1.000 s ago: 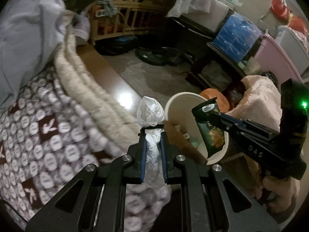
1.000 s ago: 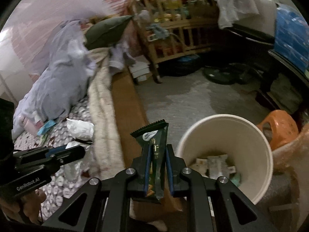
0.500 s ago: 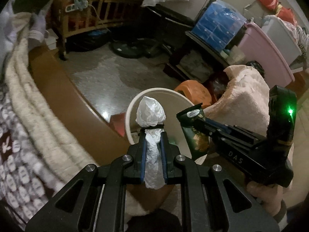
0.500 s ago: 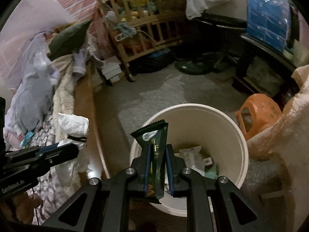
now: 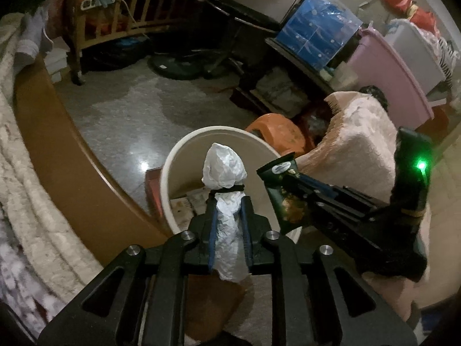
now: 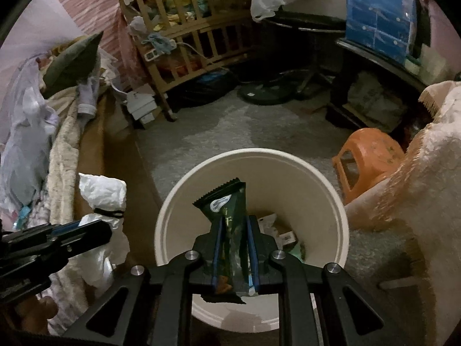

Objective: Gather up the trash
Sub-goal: 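Carry the tissue and dark wrapper over the white bucket and release both, then move both open tools back to the trash on the blanket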

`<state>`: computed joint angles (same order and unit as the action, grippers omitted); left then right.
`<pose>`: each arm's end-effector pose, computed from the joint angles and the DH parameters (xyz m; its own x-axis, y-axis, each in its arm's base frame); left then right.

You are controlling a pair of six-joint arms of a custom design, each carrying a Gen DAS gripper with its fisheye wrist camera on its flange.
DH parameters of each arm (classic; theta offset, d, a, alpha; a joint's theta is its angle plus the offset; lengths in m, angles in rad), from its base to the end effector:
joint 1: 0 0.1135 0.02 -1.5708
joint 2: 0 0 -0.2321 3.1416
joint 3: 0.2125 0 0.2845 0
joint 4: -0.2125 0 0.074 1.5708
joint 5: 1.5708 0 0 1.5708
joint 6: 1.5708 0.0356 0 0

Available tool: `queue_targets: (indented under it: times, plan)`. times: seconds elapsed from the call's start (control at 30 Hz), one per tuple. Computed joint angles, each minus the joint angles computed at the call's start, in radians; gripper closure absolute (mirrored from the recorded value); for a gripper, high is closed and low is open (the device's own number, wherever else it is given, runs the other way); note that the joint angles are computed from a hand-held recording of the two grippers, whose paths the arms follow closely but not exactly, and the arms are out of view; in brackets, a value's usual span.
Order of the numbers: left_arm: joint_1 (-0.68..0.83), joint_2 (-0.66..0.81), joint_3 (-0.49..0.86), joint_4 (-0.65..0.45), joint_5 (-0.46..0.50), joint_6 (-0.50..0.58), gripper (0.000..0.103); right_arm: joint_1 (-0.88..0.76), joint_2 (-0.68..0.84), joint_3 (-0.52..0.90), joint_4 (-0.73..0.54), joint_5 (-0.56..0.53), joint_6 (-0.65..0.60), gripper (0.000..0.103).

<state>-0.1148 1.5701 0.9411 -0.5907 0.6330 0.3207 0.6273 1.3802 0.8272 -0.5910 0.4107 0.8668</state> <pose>0.3109 -0.0570 0.1341 -0.7924 0.3472 -0.5015 0.5735 0.7041 -0.4187 0.2418 0.1577 0.1493 -0.7852 0.2939 -0.5450 0.3001 0.9505 0.0803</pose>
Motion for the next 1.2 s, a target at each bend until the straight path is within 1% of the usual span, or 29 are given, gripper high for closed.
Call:
queue_targets:
  times: [0.03,0.07,0.1,0.13,0.3,0.43,0.63,0.9,1.07,1.2]
  plan:
    - [-0.002,0.005,0.004,-0.002,0.005,-0.002,0.075,-0.002,0.006,0.005,-0.01,0.007,0.005,0.085]
    - [0.002,0.009,0.006,-0.004,0.016,0.0,0.059,-0.003,0.009,0.007,-0.017,0.009,0.015,0.076]
    - [0.01,0.008,0.002,0.0,0.033,0.0,0.05,-0.006,0.002,0.0,-0.013,0.004,0.023,0.071]
    - [0.016,0.005,-0.003,0.004,0.043,0.001,0.05,-0.009,-0.006,-0.008,-0.003,-0.003,0.029,0.066]
    - [0.053,-0.009,-0.001,-0.028,0.04,0.029,0.05,-0.002,0.002,-0.002,-0.002,-0.02,0.043,0.066]
    - [0.098,-0.065,-0.038,-0.016,0.004,0.053,0.05,0.022,0.023,0.018,0.009,-0.027,0.053,0.066]
    - [0.198,-0.12,-0.073,0.005,-0.065,0.075,0.05,0.08,0.097,0.106,0.011,-0.015,0.058,0.066]
    - [0.395,-0.106,-0.063,0.01,-0.096,0.156,0.05,0.17,0.274,0.324,0.0,-0.026,0.026,0.065]
    - [0.554,-0.023,0.003,-0.015,-0.088,0.232,0.05,0.22,0.42,0.494,0.001,-0.059,-0.013,0.065]
    - [0.687,0.062,0.081,-0.031,-0.085,0.283,0.05,0.259,0.581,0.691,-0.02,-0.099,-0.056,0.064]
